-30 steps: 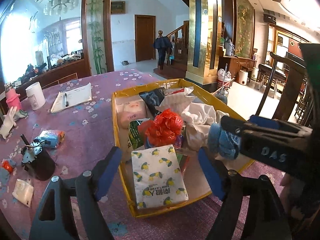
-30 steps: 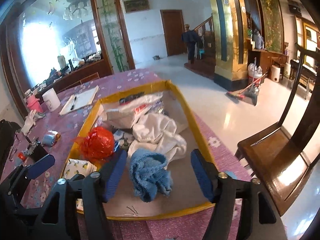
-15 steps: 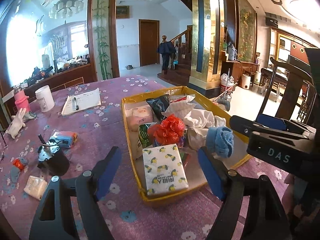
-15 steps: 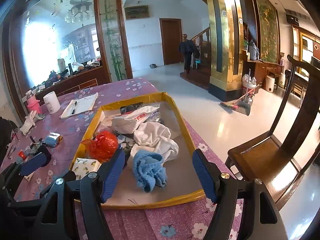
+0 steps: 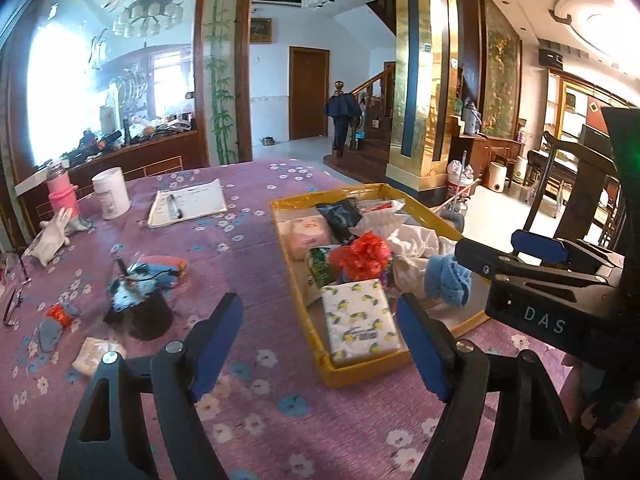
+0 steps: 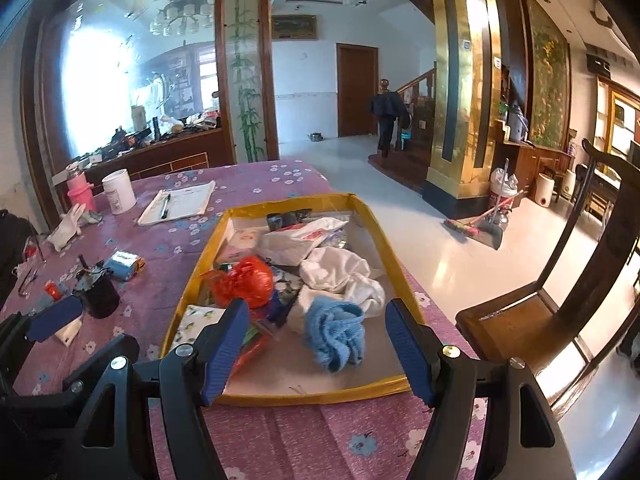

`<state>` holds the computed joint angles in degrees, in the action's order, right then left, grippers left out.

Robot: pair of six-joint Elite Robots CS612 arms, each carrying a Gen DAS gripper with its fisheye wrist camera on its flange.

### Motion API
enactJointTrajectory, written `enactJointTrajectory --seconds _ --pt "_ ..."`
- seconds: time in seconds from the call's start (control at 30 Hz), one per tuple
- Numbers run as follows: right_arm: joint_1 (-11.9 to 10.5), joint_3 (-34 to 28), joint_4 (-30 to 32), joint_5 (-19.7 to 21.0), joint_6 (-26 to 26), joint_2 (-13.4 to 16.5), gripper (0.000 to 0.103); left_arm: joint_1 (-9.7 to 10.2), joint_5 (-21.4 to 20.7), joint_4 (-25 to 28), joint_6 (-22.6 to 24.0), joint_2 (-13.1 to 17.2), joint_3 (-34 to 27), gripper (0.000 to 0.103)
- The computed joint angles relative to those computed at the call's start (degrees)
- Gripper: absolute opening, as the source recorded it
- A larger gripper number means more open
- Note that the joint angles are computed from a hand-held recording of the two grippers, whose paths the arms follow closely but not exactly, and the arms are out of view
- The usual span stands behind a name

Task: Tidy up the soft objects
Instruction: 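Move both grippers back over the remaining items on the table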

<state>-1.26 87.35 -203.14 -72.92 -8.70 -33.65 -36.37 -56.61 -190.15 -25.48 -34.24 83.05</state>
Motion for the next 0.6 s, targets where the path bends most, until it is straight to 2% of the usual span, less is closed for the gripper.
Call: enactJointTrajectory --seconds 0.27,0.4,0.53,0.6 --pt "1.37 0.96 0.88 0.89 -3.4 -0.52 0.075 0.69 1.28 -2.43 -4.24 -2.28 4.95 0.078" --pt "1.43 1.27 5.38 7.27 -5.05 -0.98 0.075 1.33 1.66 -2.56 -8.02 -3.82 8.15 0.078" --pt "2.15 1.12 14.01 14.83 -10.7 -1.39 0.075 2.29 2.06 -2.1 -13.19 -5.68 12.23 0.078" --pt "2.89 0.83 17.45 16.01 -12.86 -1.4 0.075 2.91 2.93 -1.45 -17.29 -6.8 14.92 0.078"
